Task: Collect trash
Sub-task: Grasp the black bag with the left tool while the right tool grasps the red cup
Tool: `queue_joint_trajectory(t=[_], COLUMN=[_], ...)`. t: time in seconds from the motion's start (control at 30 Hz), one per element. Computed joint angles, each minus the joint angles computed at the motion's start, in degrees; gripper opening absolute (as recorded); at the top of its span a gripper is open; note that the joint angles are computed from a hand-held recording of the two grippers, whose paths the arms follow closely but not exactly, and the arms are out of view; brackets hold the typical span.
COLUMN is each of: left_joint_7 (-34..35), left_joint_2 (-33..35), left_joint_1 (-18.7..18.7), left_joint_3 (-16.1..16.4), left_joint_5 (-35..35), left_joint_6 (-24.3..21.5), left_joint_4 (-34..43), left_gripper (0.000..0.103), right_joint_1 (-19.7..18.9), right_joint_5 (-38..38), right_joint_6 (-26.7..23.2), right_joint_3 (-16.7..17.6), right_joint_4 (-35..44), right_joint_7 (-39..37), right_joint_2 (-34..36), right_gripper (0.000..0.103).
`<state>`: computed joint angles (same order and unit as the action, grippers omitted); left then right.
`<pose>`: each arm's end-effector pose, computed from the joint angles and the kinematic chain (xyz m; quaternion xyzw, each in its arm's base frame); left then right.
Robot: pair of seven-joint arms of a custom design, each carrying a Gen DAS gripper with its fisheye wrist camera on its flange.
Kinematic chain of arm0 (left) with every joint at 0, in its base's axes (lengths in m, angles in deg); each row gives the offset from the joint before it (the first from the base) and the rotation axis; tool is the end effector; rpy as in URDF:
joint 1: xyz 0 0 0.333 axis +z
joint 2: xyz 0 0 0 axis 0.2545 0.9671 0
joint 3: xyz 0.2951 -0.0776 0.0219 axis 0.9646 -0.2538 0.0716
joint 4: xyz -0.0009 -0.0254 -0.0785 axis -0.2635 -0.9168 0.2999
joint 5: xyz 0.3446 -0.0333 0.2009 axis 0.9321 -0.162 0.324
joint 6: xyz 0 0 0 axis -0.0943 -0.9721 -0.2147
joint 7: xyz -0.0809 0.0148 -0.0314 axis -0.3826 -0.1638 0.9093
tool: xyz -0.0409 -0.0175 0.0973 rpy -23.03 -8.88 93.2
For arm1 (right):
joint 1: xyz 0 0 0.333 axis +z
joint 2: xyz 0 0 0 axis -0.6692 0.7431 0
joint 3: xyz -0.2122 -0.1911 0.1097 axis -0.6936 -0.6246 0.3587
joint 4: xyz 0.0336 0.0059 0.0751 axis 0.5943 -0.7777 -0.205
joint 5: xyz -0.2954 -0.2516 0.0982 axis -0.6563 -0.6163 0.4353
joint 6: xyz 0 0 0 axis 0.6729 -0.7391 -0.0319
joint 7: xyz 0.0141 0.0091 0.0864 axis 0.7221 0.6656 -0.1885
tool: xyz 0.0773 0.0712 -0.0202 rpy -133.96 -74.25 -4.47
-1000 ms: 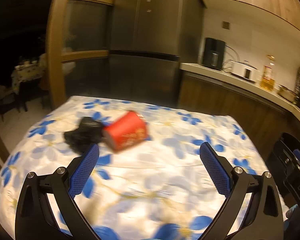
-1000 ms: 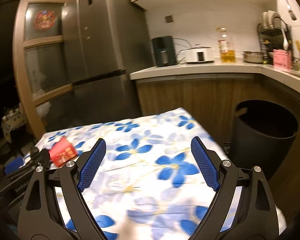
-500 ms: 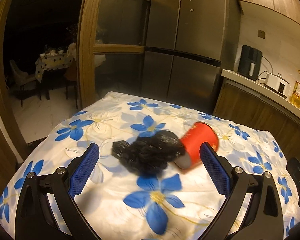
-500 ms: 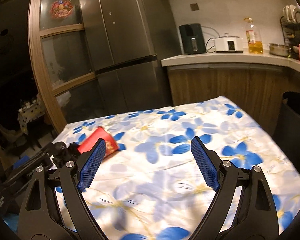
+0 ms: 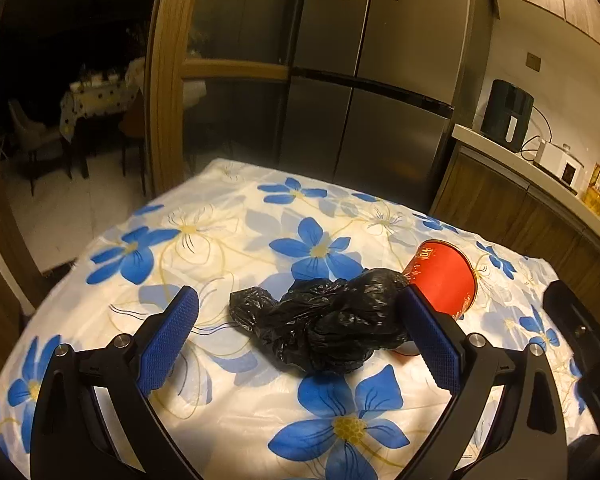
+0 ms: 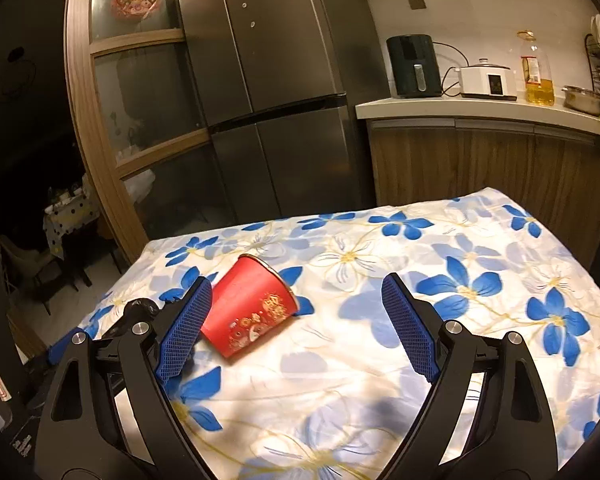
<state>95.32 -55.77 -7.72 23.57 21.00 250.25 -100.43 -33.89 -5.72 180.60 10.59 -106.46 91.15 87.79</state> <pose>0.6973 -0.2645 0.4387 -0.6880 0.5514 -0.3586 0.3066 0.6599 0.0614 0.4415 -0.5391 0.6465 -0.3143 0.4389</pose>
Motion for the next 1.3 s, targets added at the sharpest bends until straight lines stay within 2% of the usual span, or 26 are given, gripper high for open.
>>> queue_joint_trajectory(t=[0.17, 0.27, 0.33, 0.37, 0.43, 0.53, 0.6, 0.67, 0.83, 0.97, 1.07, 1.27, 1.3], left_joint_7=[8.7, 16.6, 21.1, 23.0, 23.8, 21.5, 19.7, 15.0, 4.1, -0.2, -4.4, -8.8, -8.7], left_joint_2=[2.1, 3.8, 4.7, 5.0, 4.9, 3.3, 2.0, 0.0, -3.2, -4.5, -5.0, -5.7, -5.7], left_joint_1=[4.2, 6.9, 8.5, 9.1, 8.2, 4.8, 3.3, 0.6, -4.9, -4.0, -4.6, -1.7, -0.8], left_joint_3=[-4.4, -7.8, -10.0, -10.8, -9.6, -5.0, -2.7, 1.3, 8.9, 8.6, 9.6, 7.2, 6.3], left_joint_5=[-9.5, -17.2, -21.5, -23.4, -24.7, -24.7, -24.9, -23.1, -14.6, -10.2, -5.5, -0.6, -0.6], left_joint_6=[1.2, 0.9, 1.1, 1.4, 2.3, 4.3, 5.6, 7.3, 9.3, 10.4, 10.0, 9.6, 9.4], left_joint_4=[1.3, 2.5, 2.9, 3.0, 2.4, 0.1, -1.7, -4.6, -8.7, -10.0, -10.0, -10.3, -10.3], left_gripper=[0.083, 0.069, 0.054, 0.05, 0.033, 0.014, 0.011, 0.01, 0.008, 0.008, 0.008, 0.008, 0.008], right_joint_1=[1.8, 3.2, 3.4, 3.6, 3.2, 2.1, 1.1, 1.1, 1.6, 3.5, 5.2, 3.4, 2.8], right_joint_5=[0.8, 1.6, 1.8, 1.9, 1.6, 0.8, 0.3, 0.2, 1.0, 0.8, -0.6, -2.4, -2.3], right_joint_6=[-1.8, -2.7, -3.4, -3.7, -4.3, -5.8, -6.8, -8.1, -13.4, -17.4, -19.4, -21.7, -22.4], right_joint_3=[-1.4, -2.6, -2.7, -2.8, -2.2, -0.7, 0.8, 1.0, 1.0, -1.2, -3.3, -0.9, -0.1], right_joint_4=[3.2, 4.8, 5.9, 6.3, 7.1, 8.8, 9.8, 11.2, 15.9, 19.9, 22.4, 25.9, 26.6], right_joint_7=[-0.1, -0.1, 0.0, 0.2, 0.5, 0.9, 1.2, 1.9, 5.3, 9.6, 12.9, 13.4, 13.0], right_joint_2=[2.4, 3.5, 4.2, 4.5, 5.1, 6.1, 6.7, 7.5, 10.4, 12.9, 14.5, 16.6, 17.0], right_gripper=[0.085, 0.085, 0.085, 0.085, 0.085, 0.085, 0.085, 0.085, 0.085, 0.085, 0.085, 0.085, 0.08])
